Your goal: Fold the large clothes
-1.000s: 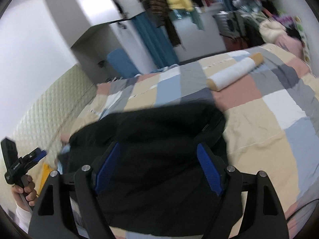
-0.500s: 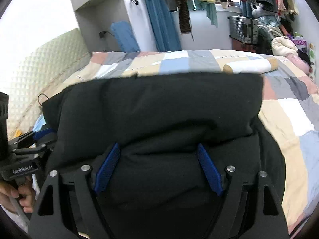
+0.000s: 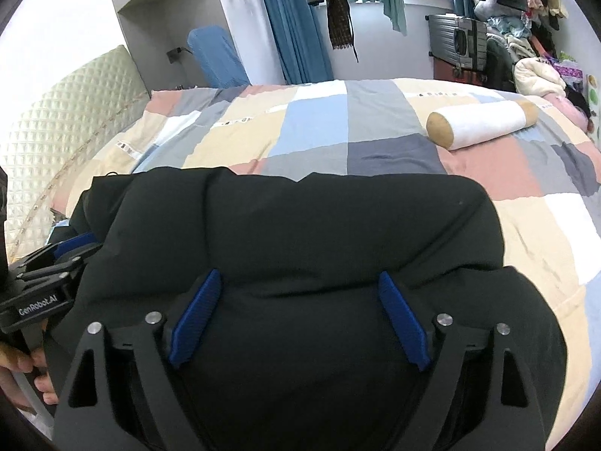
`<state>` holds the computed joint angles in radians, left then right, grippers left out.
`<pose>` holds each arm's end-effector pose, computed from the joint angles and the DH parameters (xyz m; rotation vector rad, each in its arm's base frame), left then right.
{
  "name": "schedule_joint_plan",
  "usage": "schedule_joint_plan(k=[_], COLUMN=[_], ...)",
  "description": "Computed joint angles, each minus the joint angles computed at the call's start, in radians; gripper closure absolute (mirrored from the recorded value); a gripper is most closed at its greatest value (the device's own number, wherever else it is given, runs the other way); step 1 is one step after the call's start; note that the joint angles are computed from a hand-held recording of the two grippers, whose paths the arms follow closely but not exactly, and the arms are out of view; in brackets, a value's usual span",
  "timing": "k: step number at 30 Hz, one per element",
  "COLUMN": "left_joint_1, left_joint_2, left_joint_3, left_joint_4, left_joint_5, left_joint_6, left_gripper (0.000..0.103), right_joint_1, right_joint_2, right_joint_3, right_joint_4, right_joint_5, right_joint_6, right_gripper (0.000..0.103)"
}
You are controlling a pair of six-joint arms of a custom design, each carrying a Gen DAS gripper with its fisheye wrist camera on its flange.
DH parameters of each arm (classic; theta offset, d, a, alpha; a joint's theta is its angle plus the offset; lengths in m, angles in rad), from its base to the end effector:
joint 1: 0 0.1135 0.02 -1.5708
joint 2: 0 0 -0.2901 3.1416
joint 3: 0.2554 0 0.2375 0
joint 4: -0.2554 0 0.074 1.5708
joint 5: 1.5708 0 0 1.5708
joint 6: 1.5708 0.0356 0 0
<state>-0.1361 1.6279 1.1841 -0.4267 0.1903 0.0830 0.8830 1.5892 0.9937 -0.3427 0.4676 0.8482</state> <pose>0.3360 -0.0528 0.2753 0.3506 2.4111 -0.2559 0.2103 0.2307 0.2390 0.1440 2.3819 0.2257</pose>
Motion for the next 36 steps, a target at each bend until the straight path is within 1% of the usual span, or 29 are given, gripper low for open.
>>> schedule_joint_plan(k=[3, 5, 6, 9, 11, 12, 14, 15, 17, 18, 19, 20, 21, 22, 24, 25, 26, 27, 28, 30, 31, 32, 33, 34, 35, 36], left_joint_1=[-0.006, 0.023, 0.057, 0.177, 0.266, 0.315, 0.376, 0.41, 0.452, 0.469, 0.483, 0.49, 0.498, 0.501, 0.498, 0.483, 0.47, 0.445, 0.426, 0.395, 0.391, 0.388, 0.386, 0.383, 0.377, 0.371], left_joint_2=[0.008, 0.015, 0.015, -0.007, 0.0, 0.009, 0.031, 0.072, 0.182, 0.234, 0.276, 0.304, 0.355, 0.387, 0.479, 0.512, 0.548, 0.58, 0.599, 0.609, 0.615, 0.629, 0.639, 0.626, 0.599, 0.565], left_joint_3=[0.013, 0.037, 0.051, 0.066, 0.102, 0.126, 0.169, 0.222, 0.351, 0.403, 0.434, 0.454, 0.506, 0.541, 0.654, 0.697, 0.74, 0.78, 0.802, 0.806, 0.813, 0.836, 0.857, 0.845, 0.819, 0.791], left_joint_4=[-0.017, -0.046, -0.073, -0.113, -0.159, -0.179, -0.191, -0.235, -0.367, -0.409, -0.415, -0.417, -0.453, -0.483, -0.592, -0.633, -0.668, -0.708, -0.732, -0.742, -0.753, -0.788, -0.821, -0.818, -0.797, -0.773], left_joint_5=[0.006, 0.072, 0.124, 0.26, 0.309, 0.307, 0.263, 0.264, 0.299, 0.308, 0.305, 0.303, 0.326, 0.347, 0.408, 0.413, 0.403, 0.369, 0.344, 0.312, 0.307, 0.316, 0.329, 0.326, 0.308, 0.29], left_joint_6=[-0.003, 0.017, 0.028, 0.03, 0.066, 0.094, 0.121, 0.143, 0.193, 0.197, 0.186, 0.178, 0.177, 0.178, 0.195, 0.202, 0.214, 0.231, 0.244, 0.248, 0.244, 0.236, 0.231, 0.224, 0.214, 0.209], left_gripper=[0.026, 0.027, 0.027, 0.027, 0.027, 0.027, 0.026, 0.026, 0.026, 0.026, 0.026, 0.027, 0.027, 0.027, 0.026, 0.026, 0.026, 0.026, 0.026, 0.027, 0.033, 0.045, 0.052, 0.065, 0.082, 0.088], right_joint_1=[-0.009, -0.019, -0.027, -0.059, -0.087, -0.093, -0.105, -0.114, -0.15, -0.181, -0.213, -0.243, -0.282, -0.334, -0.44, -0.499, -0.556, -0.609, -0.634, -0.65, -0.647, -0.637, -0.626, -0.602, -0.579, -0.566], right_joint_2=[0.011, -0.017, -0.033, -0.144, -0.243, -0.288, -0.382, -0.412, -0.44, -0.433, -0.419, -0.411, -0.4, -0.38, -0.336, -0.303, -0.282, -0.228, -0.184, -0.101, -0.075, -0.068, -0.075, -0.095, -0.121, -0.144], right_joint_3=[-0.007, -0.042, -0.056, -0.15, -0.211, -0.23, -0.265, -0.274, -0.28, -0.274, -0.271, -0.28, -0.295, -0.309, -0.331, -0.341, -0.35, -0.344, -0.332, -0.302, -0.303, -0.302, -0.301, -0.294, -0.288, -0.283], right_joint_4=[0.03, 0.069, 0.086, 0.159, 0.178, 0.165, 0.112, 0.086, 0.022, -0.011, -0.028, -0.015, 0.014, 0.05, 0.12, 0.165, 0.189, 0.214, 0.213, 0.204, 0.221, 0.235, 0.237, 0.228, 0.216, 0.204], right_joint_5=[-0.011, -0.043, -0.067, -0.127, -0.138, -0.129, -0.096, -0.088, -0.093, -0.109, -0.132, -0.161, -0.203, -0.264, -0.402, -0.492, -0.563, -0.648, -0.694, -0.777, -0.826, -0.851, -0.852, -0.828, -0.796, -0.768], right_joint_6=[-0.008, -0.009, -0.007, 0.016, 0.036, 0.05, 0.084, 0.094, 0.099, 0.09, 0.073, 0.053, 0.036, 0.027, 0.006, -0.002, -0.014, -0.015, -0.031, -0.084, -0.094, -0.1, -0.116, -0.132, -0.135, -0.136], right_gripper=[0.015, 0.015, 0.016, 0.016, 0.016, 0.016, 0.015, 0.014, 0.006, 0.005, 0.003, 0.002, 0.001, 0.0, 0.0, 0.0, 0.0, 0.0, 0.0, 0.0, 0.001, 0.003, 0.007, 0.025, 0.048, 0.056])
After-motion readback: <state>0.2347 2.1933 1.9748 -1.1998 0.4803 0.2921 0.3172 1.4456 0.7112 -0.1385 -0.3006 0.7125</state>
